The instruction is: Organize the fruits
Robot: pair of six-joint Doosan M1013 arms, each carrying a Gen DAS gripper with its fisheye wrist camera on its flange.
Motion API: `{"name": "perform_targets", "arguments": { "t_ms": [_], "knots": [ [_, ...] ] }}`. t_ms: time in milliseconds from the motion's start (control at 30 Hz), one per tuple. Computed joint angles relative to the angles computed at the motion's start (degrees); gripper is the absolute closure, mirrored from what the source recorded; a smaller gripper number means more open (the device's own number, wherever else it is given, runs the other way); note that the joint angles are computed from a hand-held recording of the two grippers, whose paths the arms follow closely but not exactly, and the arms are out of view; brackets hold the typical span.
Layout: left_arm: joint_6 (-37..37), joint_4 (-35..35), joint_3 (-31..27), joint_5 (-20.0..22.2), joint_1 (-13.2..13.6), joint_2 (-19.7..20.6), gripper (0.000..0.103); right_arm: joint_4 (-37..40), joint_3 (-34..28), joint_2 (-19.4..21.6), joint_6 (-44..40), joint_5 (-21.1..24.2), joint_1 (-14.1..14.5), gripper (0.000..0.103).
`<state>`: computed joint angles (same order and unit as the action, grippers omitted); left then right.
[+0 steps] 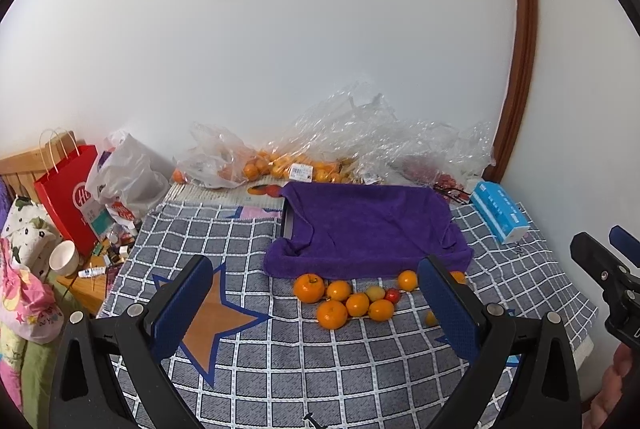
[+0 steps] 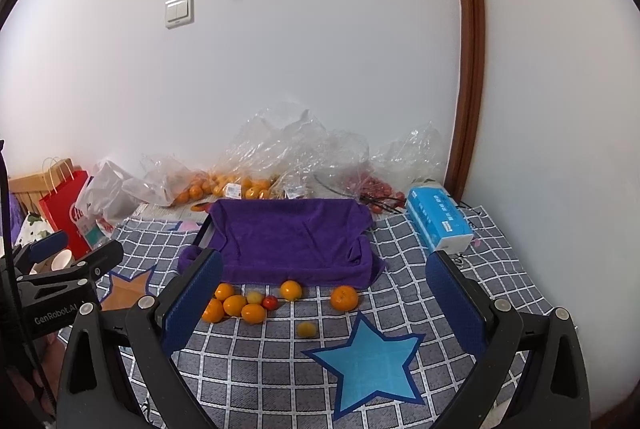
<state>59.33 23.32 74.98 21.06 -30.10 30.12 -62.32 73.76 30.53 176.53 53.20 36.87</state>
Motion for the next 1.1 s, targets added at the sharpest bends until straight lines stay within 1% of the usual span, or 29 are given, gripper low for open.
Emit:
{"name": "perform_targets", "arguments": {
  "t_ms": [100,167,233,333,367,433,500,533,567,700,767,867,1000,1100],
  "knots": [
    [0.21,-1.26,-1.36,1.57,0.66,1.55,0.0,0.4,0.27,0.66,-0.19,-0.05,-0.89,0.003],
    [1.91,-3.71,-2.57,2.82,1.2,2.9,0.0,1.28,0.46,1.11,-0.67,-0.66,-1.59,0.003],
    [4.59,-6.96,-4.41,4.97,1.84,4.69,0.001,2.2,0.14,2.17,-1.35,-0.15,-2.29,0.003],
    [6.55,-8.79,-7.0,8.2,2.4,7.15,0.002,7.05,-0.79,3.75,-5.79,-1.34,-3.78,0.003],
    [7.18,-9.49,-7.86,9.3,2.57,7.9,0.003,8.73,-1.3,4.55,-7.1,-1.09,-4.29,0.004],
    [9.1,-11.55,-9.47,11.24,2.98,9.38,0.003,10.91,-1.64,5.58,-8.7,-1.69,-5.02,0.01],
    [9.9,-12.67,-10.61,12.64,3.36,10.58,0.003,15.45,-2.43,6.85,-12.07,-2.73,-6.11,0.021],
    [10.37,-13.31,-11.16,13.36,3.52,11.12,0.003,16.94,-2.67,7.39,-13.0,-3.18,-6.55,0.024],
    [11.09,-14.26,-11.67,13.94,3.75,11.71,0.003,18.57,-2.83,7.98,-14.0,-3.98,-7.11,0.029],
    [13.89,-17.58,-12.52,14.08,4.35,13.11,0.003,23.4,-3.4,9.64,-16.37,-6.9,-8.82,0.04],
    [15.56,-19.83,-13.59,15.15,4.58,14.04,0.003,26.07,-3.97,10.46,-18.41,-7.79,-9.61,0.041],
    [18.85,-23.88,-15.8,16.8,4.76,15.69,0.004,28.07,-5.14,11.76,-20.54,-7.67,-10.18,0.044],
    [20.46,-25.93,-19.22,18.79,4.7,17.92,0.009,31.77,-5.96,13.03,-22.51,-8.52,-11.17,0.045],
    [21.52,-26.57,-22.1,21.25,4.61,19.6,0.012,31.85,-6.19,13.51,-22.84,-8.74,-11.41,0.045]
  ]
}}
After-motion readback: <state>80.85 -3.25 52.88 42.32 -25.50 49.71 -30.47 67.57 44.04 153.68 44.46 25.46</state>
